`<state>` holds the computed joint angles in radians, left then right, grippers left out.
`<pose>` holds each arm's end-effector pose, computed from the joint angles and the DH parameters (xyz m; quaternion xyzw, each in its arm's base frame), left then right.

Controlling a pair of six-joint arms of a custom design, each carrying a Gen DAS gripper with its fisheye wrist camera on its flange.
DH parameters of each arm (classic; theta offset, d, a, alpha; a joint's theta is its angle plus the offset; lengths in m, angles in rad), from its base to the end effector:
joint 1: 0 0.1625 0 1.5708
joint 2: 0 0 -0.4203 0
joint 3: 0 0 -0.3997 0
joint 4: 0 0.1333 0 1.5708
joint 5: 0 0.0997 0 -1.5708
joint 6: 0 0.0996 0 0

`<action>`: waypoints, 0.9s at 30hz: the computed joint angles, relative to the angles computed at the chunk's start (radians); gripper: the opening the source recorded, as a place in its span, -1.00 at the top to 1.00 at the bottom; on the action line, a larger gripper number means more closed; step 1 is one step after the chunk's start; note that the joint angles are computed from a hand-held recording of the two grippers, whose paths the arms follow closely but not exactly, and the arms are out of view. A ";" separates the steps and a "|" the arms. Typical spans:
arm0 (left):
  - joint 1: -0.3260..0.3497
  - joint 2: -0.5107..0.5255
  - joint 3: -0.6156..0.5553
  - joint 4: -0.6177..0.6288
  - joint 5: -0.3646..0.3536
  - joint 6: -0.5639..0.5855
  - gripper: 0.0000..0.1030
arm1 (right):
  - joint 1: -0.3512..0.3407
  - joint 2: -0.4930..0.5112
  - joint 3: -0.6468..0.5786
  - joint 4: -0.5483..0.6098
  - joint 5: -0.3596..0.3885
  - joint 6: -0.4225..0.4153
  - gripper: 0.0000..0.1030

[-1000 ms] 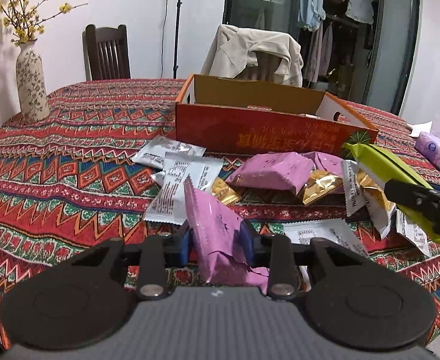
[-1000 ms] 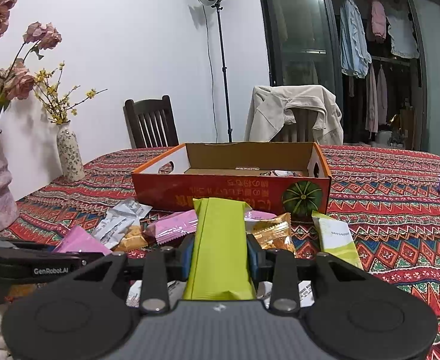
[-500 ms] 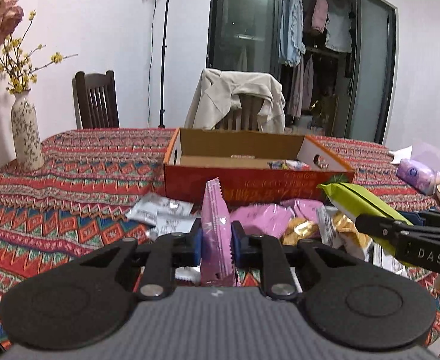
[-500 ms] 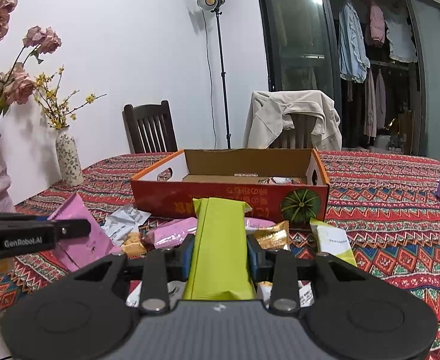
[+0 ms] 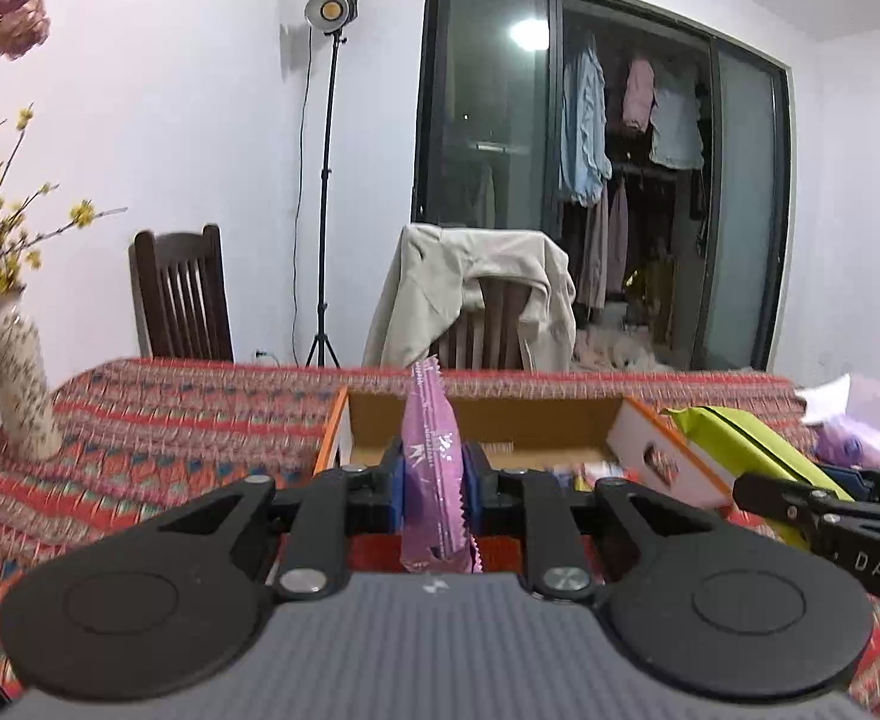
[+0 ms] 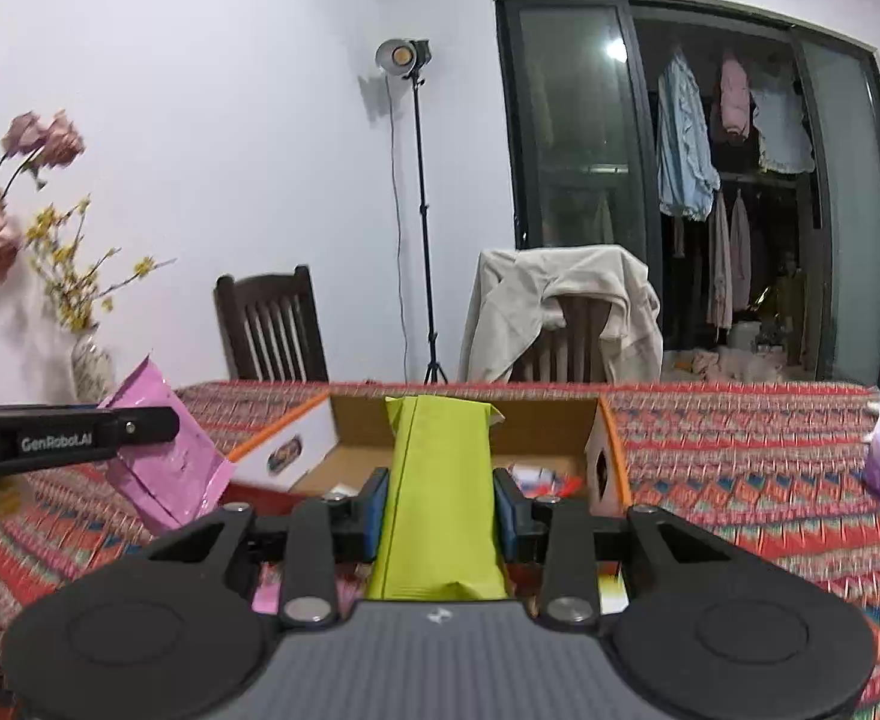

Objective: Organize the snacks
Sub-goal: 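Release the green packet into the box with the right gripper while the left releases the pink packet there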

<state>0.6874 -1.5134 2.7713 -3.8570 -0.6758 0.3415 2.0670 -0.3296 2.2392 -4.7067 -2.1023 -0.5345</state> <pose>-0.0609 -0.3230 0.2550 0.2771 0.7646 -0.5280 0.2444 0.2534 -0.2941 -0.0136 0.2574 -0.7611 0.5510 0.2254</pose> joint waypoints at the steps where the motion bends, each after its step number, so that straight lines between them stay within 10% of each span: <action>1: 0.017 0.037 -0.027 -0.031 -0.012 0.019 0.62 | -0.009 -0.015 -0.013 0.019 0.006 -0.006 0.35; 15: 0.239 0.361 -0.376 -0.118 -0.127 0.119 0.62 | -0.131 -0.076 -0.262 0.291 0.054 -0.025 0.35; 27: 0.360 0.421 -0.436 -0.061 -0.225 0.119 0.62 | -0.216 -0.047 -0.311 0.395 0.100 0.002 0.32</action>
<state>1.0473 -1.0929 2.3354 -3.9182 -0.9011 0.4602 1.8505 -0.3763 1.9280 -4.3120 -2.0022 -0.5323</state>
